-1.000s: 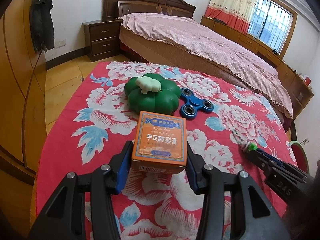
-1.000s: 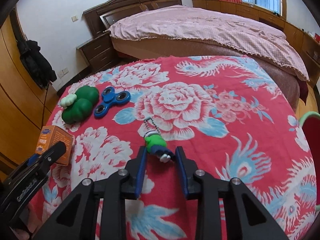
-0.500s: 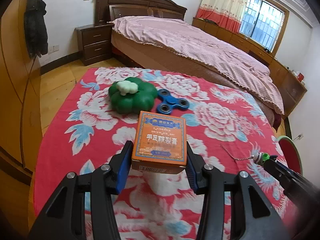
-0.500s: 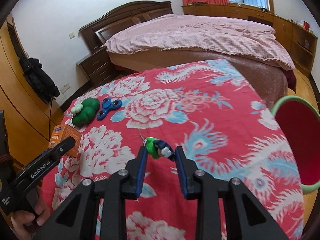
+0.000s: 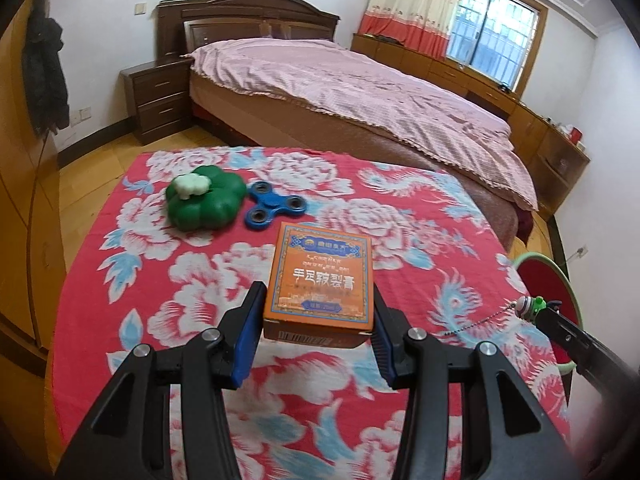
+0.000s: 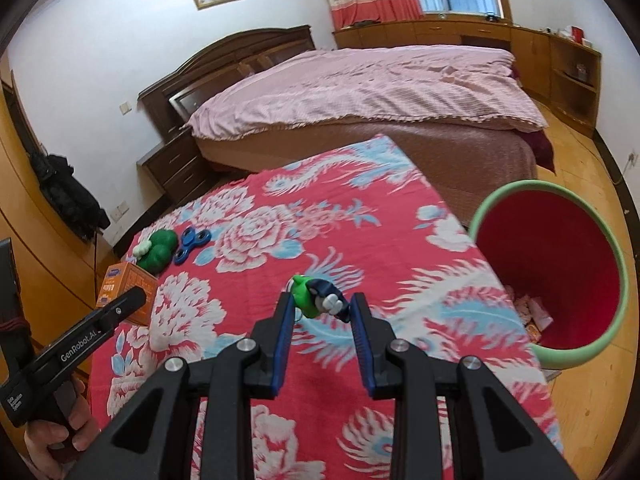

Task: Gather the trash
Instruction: 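Lift the green figurine with the right tool toward the bucket while the left holds the box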

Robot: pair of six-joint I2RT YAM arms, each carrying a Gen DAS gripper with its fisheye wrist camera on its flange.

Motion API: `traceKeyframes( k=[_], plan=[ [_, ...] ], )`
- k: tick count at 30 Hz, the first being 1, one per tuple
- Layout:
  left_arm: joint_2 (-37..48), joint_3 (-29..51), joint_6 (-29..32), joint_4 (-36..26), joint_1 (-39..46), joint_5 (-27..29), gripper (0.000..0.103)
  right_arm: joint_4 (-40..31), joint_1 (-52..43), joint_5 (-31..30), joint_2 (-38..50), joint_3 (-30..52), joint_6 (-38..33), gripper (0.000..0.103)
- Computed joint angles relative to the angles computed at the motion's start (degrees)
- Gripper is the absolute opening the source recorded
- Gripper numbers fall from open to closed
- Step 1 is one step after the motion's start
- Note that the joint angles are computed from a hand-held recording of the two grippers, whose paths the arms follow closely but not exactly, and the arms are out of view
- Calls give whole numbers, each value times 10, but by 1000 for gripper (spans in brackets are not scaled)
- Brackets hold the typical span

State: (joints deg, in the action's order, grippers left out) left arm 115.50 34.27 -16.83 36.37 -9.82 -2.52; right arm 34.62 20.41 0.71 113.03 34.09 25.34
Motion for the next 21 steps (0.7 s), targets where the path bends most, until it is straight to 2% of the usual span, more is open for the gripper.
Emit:
traceKeyframes(
  k=[14, 15, 17, 21],
  plan=[
    [-6, 42, -14, -56, -100, -25, 49, 65, -108, -33, -82, -103, -9, 31],
    [-4, 49, -15, -62, -109, -28, 49, 70, -121, -37, -87, -109, -11, 31],
    [-2, 61, -15, -73, -123, -32, 49, 75, -138, -43, -91, -116, -15, 22],
    [11, 95, -12, -99, -154, -42, 49, 90, -179, -54, -91, -127, -24, 22]
  ],
)
